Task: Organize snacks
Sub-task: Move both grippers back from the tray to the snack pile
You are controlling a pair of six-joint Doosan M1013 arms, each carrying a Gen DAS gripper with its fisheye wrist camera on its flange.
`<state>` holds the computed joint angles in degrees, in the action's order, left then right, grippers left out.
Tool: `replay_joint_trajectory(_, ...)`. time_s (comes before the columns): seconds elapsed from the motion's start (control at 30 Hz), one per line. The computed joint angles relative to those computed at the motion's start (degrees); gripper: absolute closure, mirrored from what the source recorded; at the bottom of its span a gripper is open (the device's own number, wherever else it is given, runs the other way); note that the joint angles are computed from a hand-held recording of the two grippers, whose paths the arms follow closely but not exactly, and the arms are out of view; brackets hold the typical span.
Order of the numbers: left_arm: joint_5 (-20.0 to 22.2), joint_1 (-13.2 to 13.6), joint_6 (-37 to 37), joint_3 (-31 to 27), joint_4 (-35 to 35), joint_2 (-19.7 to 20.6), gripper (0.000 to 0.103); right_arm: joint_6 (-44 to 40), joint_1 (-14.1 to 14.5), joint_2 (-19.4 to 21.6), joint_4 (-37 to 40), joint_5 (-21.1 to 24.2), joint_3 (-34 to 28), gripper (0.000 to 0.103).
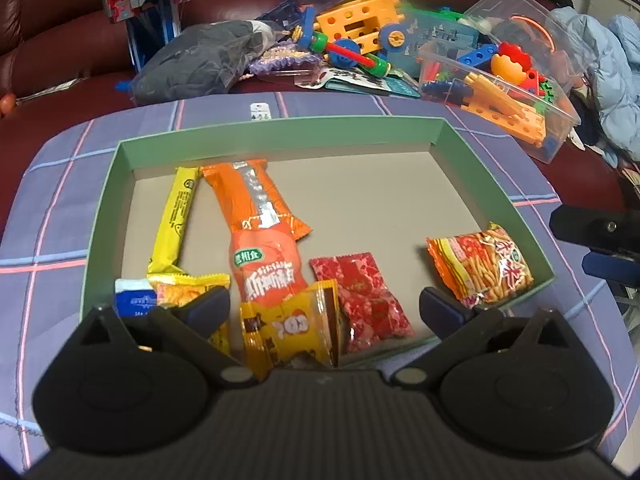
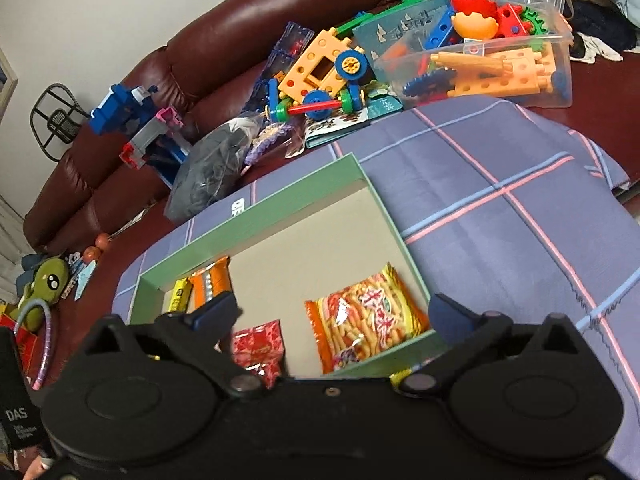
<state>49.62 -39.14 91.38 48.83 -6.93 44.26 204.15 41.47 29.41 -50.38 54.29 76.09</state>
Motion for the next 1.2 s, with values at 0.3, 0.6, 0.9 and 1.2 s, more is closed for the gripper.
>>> replay_joint_trajectory(0.3, -2.11, -0.13, 1.17, 5.2, -1.73, -3.64, 0.0, -0.14, 1.64, -1.0, -0.43, 1.57, 0.15, 0.0)
replay_joint_trajectory(0.6, -1.49, -0.72, 4.13, 11.07, -1.6, -6.28, 0.0, 2.43, 2.99, -2.31, 0.53, 2.08, 2.53, 0.0)
replay_joint_trajectory(0.9, 0.32, -1.07, 3.38, 11.95, 1.69, -5.67, 0.0, -3.64, 2.34, -1.42, 7.85, 4.69, 2.01, 0.005)
replay_joint_trajectory(1.2, 0.33, -2.18, 7.37, 10.25, 2.58, -3.65, 0.0, -16.39, 0.31, 0.91, 15.82, 2.52, -0.59, 0.043)
